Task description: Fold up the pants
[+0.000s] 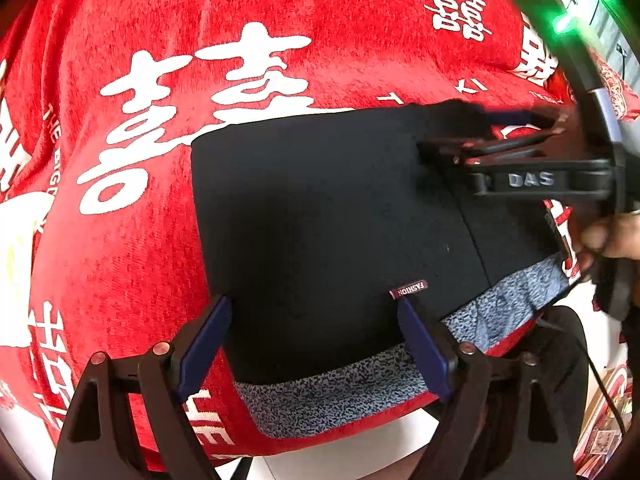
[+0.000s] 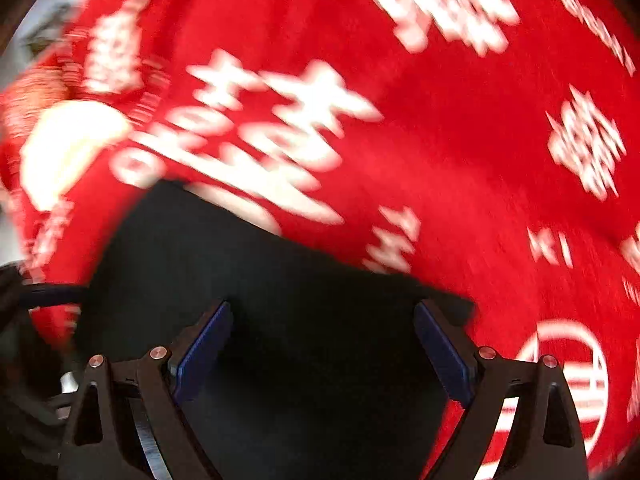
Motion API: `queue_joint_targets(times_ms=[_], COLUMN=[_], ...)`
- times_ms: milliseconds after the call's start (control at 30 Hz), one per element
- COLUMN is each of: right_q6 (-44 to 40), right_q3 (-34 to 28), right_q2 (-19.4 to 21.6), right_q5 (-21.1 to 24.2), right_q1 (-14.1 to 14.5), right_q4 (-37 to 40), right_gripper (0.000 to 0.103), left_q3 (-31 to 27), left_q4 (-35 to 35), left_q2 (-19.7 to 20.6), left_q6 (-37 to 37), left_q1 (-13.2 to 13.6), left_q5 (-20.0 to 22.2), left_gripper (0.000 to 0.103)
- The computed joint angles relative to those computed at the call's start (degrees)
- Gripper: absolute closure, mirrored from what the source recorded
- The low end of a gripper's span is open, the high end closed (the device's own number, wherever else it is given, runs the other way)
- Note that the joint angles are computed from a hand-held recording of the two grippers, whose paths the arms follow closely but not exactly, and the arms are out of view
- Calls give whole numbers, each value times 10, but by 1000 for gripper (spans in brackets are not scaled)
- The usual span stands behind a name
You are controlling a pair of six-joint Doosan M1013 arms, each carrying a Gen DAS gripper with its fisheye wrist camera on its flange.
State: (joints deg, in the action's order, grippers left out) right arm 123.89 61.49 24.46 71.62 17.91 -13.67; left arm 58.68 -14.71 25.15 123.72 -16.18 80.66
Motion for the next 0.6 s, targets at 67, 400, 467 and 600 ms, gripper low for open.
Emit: queue_joint_targets(times_ms=[67, 400, 467, 600], right_q6=[40, 108, 104, 89], right_q3=[34, 57, 65, 71], right_q2=[-14, -57, -66, -60], right_q5=[-35, -79, -92, -64], right_q1=[-14, 18, 32, 54], right_q4=[36, -37, -41, -41], right_gripper=[0, 0, 0, 0], left_q3=[1, -6, -6, -8], left_q4=[0, -3, -3, -6], left_q2=[1, 7, 8, 9], left_q6=[-1, -12, -12, -14], left_q1=[0, 5, 5, 6], left_q5=[-1, 7, 8, 11], left_gripper=[13, 6, 6, 6])
